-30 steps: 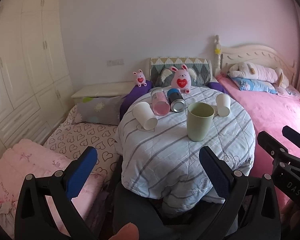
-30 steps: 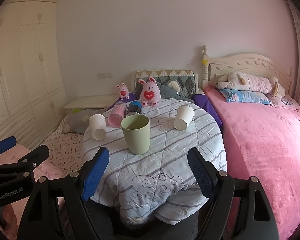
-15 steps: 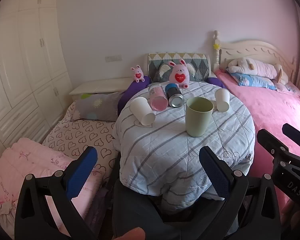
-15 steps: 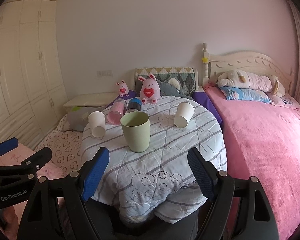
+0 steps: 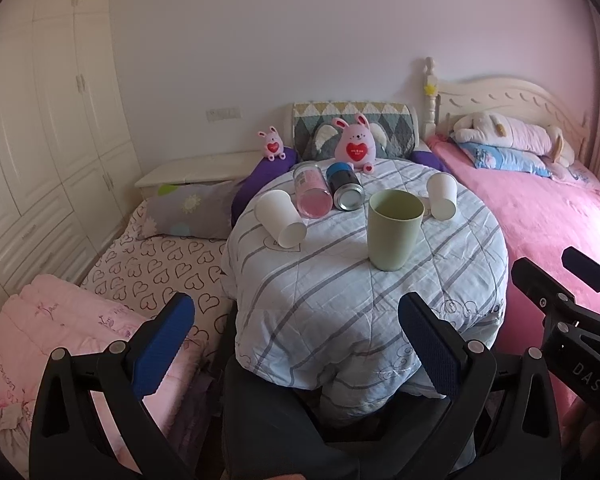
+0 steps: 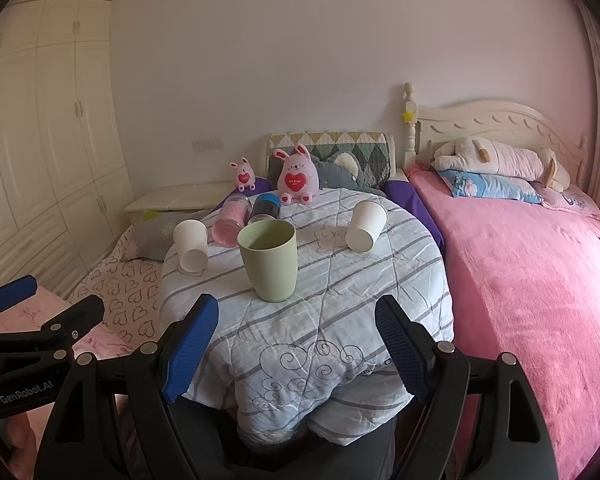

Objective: Flip cup upright

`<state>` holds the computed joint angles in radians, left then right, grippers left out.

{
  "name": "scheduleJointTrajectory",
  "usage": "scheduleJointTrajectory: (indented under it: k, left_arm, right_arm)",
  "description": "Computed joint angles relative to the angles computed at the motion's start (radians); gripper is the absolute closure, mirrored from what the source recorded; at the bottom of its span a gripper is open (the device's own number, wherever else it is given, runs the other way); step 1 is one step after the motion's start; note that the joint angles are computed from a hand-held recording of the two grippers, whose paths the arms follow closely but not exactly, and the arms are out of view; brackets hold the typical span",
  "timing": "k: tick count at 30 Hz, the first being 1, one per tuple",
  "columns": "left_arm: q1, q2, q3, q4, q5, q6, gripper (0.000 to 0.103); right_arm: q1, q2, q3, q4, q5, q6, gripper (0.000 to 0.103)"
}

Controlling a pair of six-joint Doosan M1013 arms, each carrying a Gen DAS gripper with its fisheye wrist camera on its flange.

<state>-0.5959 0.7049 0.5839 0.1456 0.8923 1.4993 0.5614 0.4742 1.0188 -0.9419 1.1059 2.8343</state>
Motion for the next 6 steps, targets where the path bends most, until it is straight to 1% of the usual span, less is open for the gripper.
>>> scheduleJointTrajectory:
  k: [4,6]
  left_arm:
    - [0.001,-0.007,0.020,-0.027,-0.023,0.022,0.000]
    - [0.000,-0.005,0.020,-0.021,-0.025,0.020,0.000]
  right_arm:
    - [-0.001,0.001,0.004,0.005,0.000,0.002,0.021]
    - [-0.002,0.003,0.000,0.009,0.001,-0.002,0.021]
